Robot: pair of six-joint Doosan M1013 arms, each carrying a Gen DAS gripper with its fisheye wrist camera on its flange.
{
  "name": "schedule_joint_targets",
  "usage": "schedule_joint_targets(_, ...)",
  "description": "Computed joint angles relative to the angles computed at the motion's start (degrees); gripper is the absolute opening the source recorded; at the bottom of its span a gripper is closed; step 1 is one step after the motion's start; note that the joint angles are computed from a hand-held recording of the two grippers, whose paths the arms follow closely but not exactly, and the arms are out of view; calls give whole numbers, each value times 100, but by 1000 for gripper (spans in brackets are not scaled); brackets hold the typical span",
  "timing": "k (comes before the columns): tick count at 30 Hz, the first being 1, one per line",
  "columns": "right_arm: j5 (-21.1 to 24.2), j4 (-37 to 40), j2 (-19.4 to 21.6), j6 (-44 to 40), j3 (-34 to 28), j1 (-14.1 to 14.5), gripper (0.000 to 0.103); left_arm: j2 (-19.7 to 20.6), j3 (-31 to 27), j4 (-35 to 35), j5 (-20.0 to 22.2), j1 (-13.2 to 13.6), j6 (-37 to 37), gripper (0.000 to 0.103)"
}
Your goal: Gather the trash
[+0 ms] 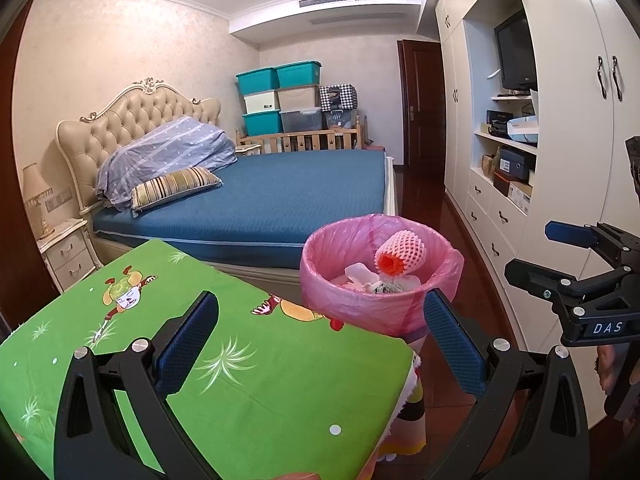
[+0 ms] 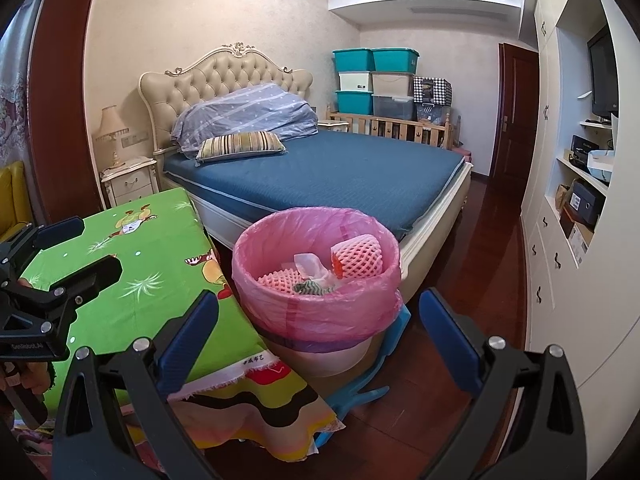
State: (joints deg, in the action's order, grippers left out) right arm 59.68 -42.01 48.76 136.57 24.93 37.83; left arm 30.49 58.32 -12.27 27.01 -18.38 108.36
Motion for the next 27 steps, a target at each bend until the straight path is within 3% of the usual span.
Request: schedule_joint_targets(27,30,22,51,3,-87,12,98,4,31,-30,1,16,45,96)
